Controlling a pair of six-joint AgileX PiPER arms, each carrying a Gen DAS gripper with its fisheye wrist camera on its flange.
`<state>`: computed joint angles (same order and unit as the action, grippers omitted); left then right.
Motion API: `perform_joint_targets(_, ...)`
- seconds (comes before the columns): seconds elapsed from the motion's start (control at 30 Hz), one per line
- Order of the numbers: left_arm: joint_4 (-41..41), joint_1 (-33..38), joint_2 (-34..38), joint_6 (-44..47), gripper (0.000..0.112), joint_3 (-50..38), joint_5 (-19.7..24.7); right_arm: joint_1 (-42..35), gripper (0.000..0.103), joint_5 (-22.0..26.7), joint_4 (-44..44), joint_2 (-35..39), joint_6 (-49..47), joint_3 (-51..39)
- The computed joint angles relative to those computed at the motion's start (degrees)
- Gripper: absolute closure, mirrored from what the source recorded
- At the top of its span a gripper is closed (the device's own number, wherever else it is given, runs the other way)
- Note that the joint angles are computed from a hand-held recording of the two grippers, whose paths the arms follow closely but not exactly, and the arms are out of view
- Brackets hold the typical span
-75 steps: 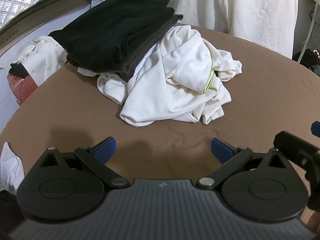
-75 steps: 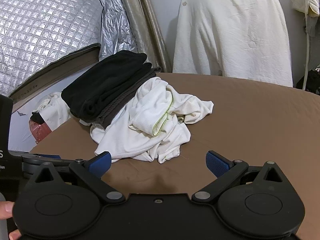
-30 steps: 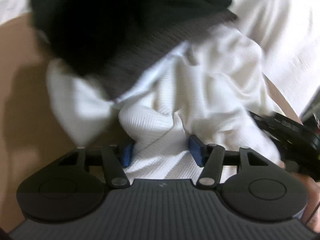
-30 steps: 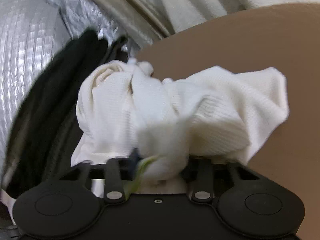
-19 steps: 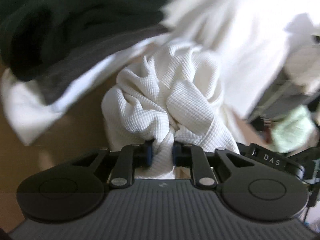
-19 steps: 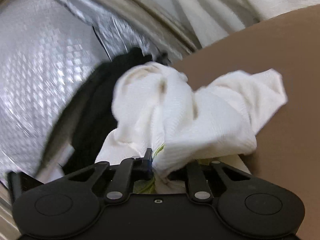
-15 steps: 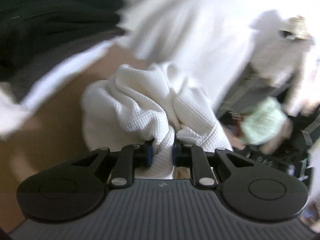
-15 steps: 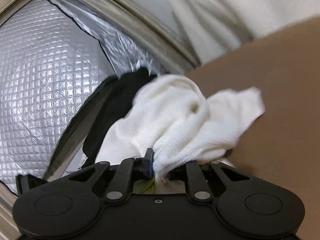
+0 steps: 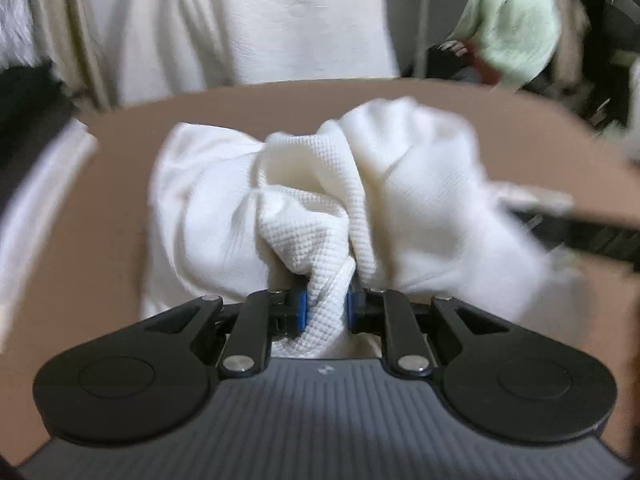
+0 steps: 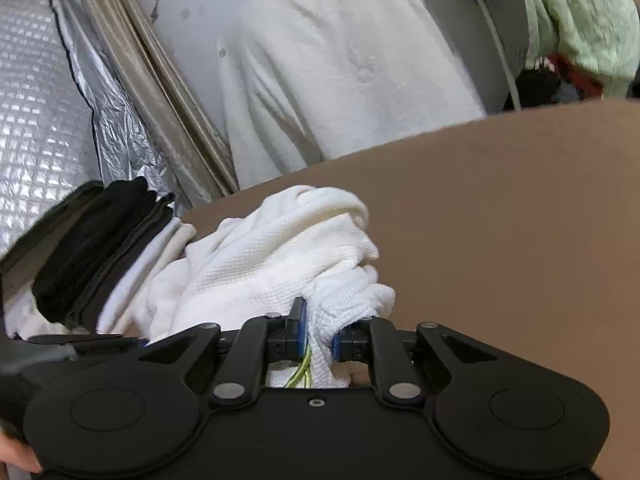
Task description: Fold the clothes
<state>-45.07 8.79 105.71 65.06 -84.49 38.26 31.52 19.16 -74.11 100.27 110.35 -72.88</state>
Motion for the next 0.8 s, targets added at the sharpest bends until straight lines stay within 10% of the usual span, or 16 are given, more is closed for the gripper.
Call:
perform_joint_targets(0.37, -11.91, 3.28, -11.15, 11.66, 0.098, 14.54, -10.04, -0.13, 0.091, 1.04, 7.69, -4.48, 4.43, 7.61)
perform_joint_targets(0.8, -24.58, 4.87, -15.41, 23.45, 0.097, 19.43, -19.86, 6.94, 0.092, 15.57, 2.81, -10.16, 1.49, 8.05)
